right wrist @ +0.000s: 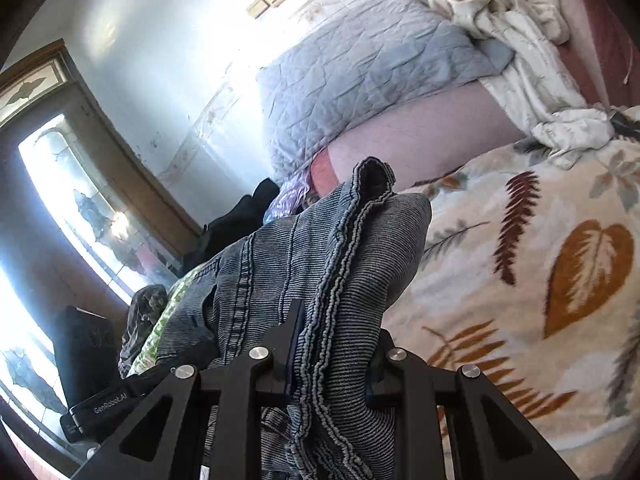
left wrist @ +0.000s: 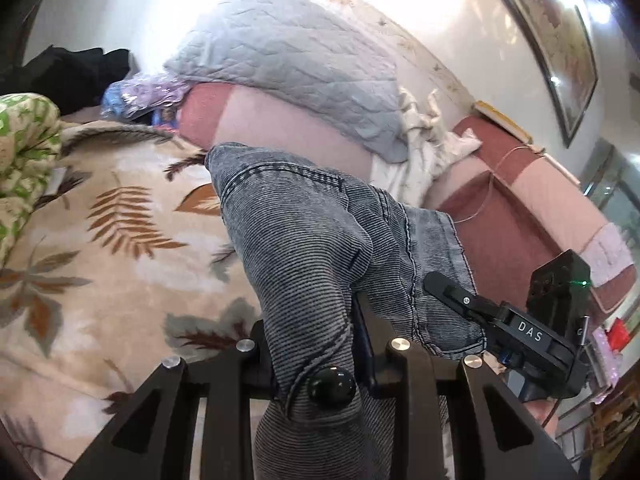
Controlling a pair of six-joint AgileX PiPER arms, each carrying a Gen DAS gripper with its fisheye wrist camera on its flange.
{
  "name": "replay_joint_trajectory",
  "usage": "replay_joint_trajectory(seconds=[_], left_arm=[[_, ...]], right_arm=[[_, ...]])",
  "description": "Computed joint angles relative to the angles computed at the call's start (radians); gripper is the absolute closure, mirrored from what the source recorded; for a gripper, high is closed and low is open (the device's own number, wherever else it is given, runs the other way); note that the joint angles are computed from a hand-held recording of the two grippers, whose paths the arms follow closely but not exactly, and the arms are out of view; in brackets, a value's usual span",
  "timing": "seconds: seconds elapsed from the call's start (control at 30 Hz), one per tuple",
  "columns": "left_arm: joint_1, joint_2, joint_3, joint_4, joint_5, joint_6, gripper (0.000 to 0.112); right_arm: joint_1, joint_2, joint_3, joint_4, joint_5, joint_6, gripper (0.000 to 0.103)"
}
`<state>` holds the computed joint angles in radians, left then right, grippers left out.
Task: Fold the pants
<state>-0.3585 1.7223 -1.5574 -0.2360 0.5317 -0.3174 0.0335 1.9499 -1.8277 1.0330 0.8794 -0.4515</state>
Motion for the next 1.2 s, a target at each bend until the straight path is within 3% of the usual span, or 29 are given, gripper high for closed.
replay_joint_trajectory(seconds=[0.17,0.43,0.5,0.57,0.73,0.8,0.97,1.1,1.2], left_arm=[[0.035,0.04,0.052,-0.011,-0.003,0.025,0.081],[0.035,0.174,0.014,-0.021,0.083,0.049,0.081],[0.029,0.172,0.029,0.0,0.069,0.047,0.079],[0.028,0.168,0.039,0.013,0.069,0.031,0.067],[-0.024,0.154,0.039,0.276,0.103,-0.175,0.041],[-0.048,0.137,0.049,0.373,0.116,-0.244,0.039],[-0.13,0.071,0.085,0.64,0.188,-0.465,0.039],[-0.248,0.021,0.095,0.94,0.35,-0.701,0.039],[-0.298,0.0,0.086,1.042,0.453,-0.785,0.037]], right_arm=[[0.059,0.04,-0.009,-0.113,-0.013,0.073,0.079],[0.097,0.095,0.012,-0.326,-0.004,0.22,0.079],[0.097,0.099,0.032,-0.34,-0.012,0.217,0.079],[0.085,0.126,0.011,-0.334,0.018,0.214,0.075],[0.068,0.166,-0.031,-0.387,0.084,0.286,0.044],[0.066,0.155,-0.022,-0.405,0.085,0.285,0.038],[0.036,0.065,0.049,-0.392,0.053,0.227,0.038],[0.032,-0.071,0.174,-0.382,-0.047,0.149,0.038],[0.061,-0.179,0.266,-0.434,-0.139,0.132,0.033]])
